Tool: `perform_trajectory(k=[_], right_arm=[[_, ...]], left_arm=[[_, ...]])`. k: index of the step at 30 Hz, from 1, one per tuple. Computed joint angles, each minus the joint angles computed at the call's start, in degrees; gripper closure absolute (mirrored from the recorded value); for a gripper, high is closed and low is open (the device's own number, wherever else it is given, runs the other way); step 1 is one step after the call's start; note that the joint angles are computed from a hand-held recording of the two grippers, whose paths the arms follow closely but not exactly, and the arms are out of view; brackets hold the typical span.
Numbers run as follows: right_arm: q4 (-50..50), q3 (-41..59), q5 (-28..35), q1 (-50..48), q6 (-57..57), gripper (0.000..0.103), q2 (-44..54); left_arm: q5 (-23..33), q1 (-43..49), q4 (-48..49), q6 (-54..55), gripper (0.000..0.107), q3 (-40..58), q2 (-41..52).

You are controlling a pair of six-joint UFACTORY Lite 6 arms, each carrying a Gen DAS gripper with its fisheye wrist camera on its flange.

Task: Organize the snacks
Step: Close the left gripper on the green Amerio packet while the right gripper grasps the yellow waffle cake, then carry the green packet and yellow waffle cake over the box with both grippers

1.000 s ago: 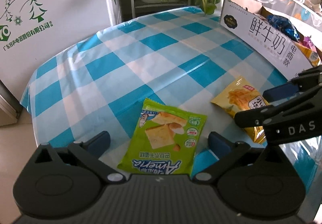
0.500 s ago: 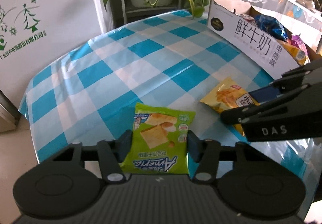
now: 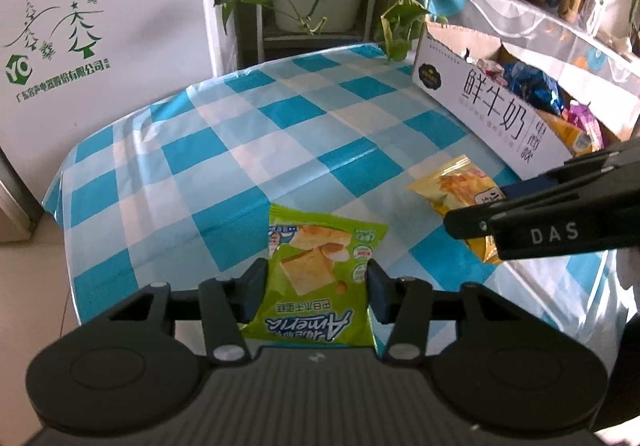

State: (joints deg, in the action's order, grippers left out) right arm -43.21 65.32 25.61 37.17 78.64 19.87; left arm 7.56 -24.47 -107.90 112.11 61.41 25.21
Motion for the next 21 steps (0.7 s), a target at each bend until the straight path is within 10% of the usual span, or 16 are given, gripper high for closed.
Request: perform_trajectory(k=[9, 21], right_arm=[[-4.0, -5.5, -1.0, 0.1, 3.6, 0.049, -6.6], [-8.4, -10.5, -2.0, -0.6, 6.4, 0.048, -15.1]], left_arm=[[1.1, 0.1, -16.2, 11.9, 0.057, -4.5, -5.1], [0.6, -0.4, -15.0, 5.2, 0.057, -7.5, -10.7]])
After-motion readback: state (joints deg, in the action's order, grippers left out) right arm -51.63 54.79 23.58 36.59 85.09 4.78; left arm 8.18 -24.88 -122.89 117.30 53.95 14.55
